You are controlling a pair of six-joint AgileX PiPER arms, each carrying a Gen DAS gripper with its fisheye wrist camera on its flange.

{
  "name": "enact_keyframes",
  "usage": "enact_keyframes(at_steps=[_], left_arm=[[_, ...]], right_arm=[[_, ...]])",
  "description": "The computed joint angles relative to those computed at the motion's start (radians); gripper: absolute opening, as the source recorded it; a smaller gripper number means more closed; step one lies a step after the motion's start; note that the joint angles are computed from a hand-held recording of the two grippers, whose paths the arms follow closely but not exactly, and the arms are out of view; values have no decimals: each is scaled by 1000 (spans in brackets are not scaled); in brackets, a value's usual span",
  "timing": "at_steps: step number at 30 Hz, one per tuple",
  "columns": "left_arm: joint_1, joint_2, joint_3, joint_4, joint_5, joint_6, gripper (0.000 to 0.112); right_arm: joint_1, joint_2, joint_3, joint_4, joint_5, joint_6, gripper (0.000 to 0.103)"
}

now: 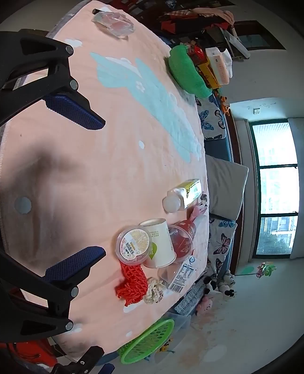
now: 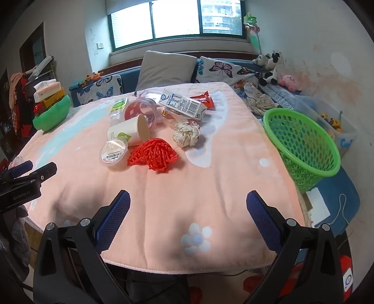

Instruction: Collect trash

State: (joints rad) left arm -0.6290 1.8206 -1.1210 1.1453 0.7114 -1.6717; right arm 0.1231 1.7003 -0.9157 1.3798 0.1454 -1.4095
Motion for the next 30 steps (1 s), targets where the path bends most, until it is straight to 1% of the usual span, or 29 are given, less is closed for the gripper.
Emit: enact_keyframes(at_steps=[1,4,16,22,30], left_arm=[[-1,-1,-1,1,2,0,97],[1,-4,-7,-5,4,12,97],[8,-8,-31,-18,13,55,97],[-2,1,-41,-14,25,49,97],[4,-4,-42,-20,23,59,97]], right_arm=[[-1,8,-8,-14,0,11,99],[-3,8,-5,44,1,-51,99],[-12,1,-8,46,9,-50,99],[-14,-3,-9,16,14,-20,99],[-14,0,-9,61,14,-67,99]])
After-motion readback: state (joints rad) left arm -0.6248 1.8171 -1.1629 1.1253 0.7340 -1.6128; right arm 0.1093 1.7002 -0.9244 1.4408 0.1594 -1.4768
